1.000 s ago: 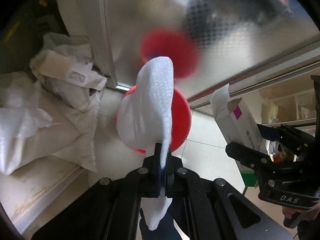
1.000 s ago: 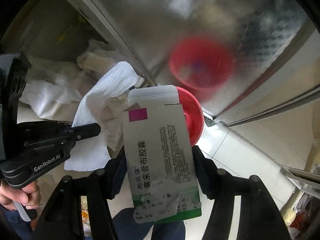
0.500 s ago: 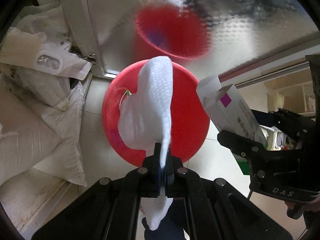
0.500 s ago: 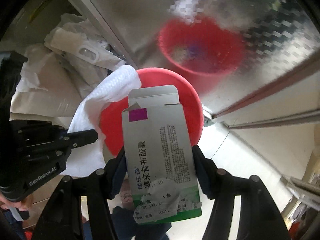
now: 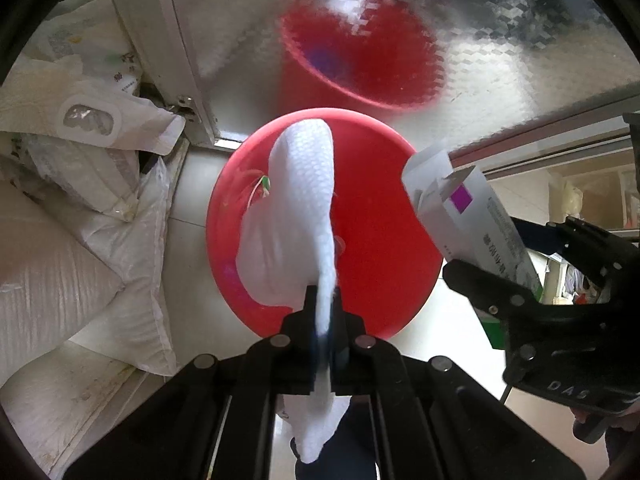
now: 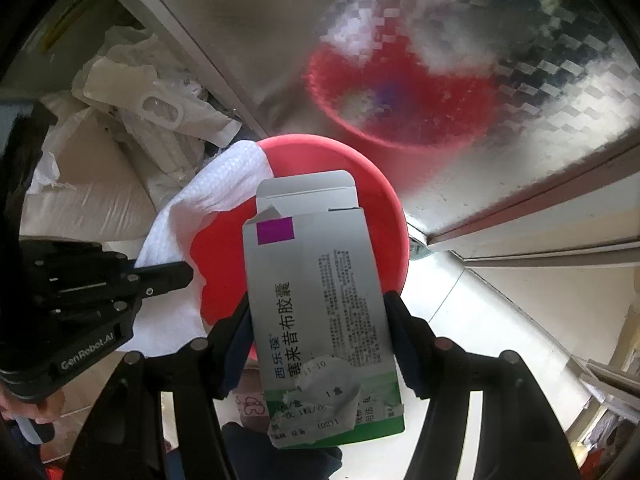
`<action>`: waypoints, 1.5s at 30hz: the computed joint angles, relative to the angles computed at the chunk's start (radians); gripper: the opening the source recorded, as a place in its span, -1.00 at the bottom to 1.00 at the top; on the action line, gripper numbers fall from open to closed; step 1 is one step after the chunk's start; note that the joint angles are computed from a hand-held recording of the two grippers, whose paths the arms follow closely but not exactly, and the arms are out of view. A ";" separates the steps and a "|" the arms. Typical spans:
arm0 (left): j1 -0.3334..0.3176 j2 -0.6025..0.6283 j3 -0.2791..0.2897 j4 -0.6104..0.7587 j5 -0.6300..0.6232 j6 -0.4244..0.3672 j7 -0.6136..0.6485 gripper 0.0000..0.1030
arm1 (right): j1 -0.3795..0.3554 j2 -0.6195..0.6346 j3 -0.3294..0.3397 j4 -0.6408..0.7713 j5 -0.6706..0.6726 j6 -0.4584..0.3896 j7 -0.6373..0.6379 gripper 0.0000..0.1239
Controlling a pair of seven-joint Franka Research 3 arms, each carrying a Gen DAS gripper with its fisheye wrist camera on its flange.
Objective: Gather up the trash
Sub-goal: 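Open both tools to drop the towel and box into the red bin, then raise both tools back up toward the counter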
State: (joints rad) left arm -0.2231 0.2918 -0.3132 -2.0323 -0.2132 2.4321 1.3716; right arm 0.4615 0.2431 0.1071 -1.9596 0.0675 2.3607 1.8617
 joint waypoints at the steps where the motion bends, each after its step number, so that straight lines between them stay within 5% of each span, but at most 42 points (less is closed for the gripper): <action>1: 0.002 -0.002 0.000 -0.015 0.000 0.025 0.012 -0.90 | -0.001 -0.002 0.001 -0.002 0.002 -0.001 -0.006 -0.01; 3: 0.009 -0.005 -0.006 -0.021 -0.017 0.039 0.025 -0.75 | -0.003 0.000 0.004 -0.009 0.013 0.019 -0.018 0.20; 14: -0.001 -0.094 0.017 -0.077 0.010 0.044 -0.056 0.38 | -0.012 -0.052 0.003 -0.042 0.036 0.035 -0.038 0.52; 24: -0.045 -0.318 0.050 -0.017 0.086 -0.174 -0.138 0.57 | -0.028 -0.219 0.023 0.020 0.028 -0.121 -0.058 0.65; 29: -0.068 -0.403 0.068 0.073 0.053 -0.325 -0.150 0.62 | -0.031 -0.284 0.036 0.119 0.029 -0.266 -0.033 0.65; 36: -0.091 -0.436 0.066 0.328 0.083 -0.549 -0.173 0.64 | -0.039 -0.354 0.063 0.330 -0.029 -0.518 0.051 0.65; 45: -0.104 -0.327 0.037 0.814 0.244 -0.774 -0.185 1.00 | -0.015 -0.271 0.096 0.731 -0.181 -0.697 0.144 0.65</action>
State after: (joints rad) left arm -0.3270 -0.0352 -0.2765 -1.2182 0.0308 1.6585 1.1866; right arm 0.4466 -0.0283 0.2033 -1.2285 -0.1134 1.6635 2.0055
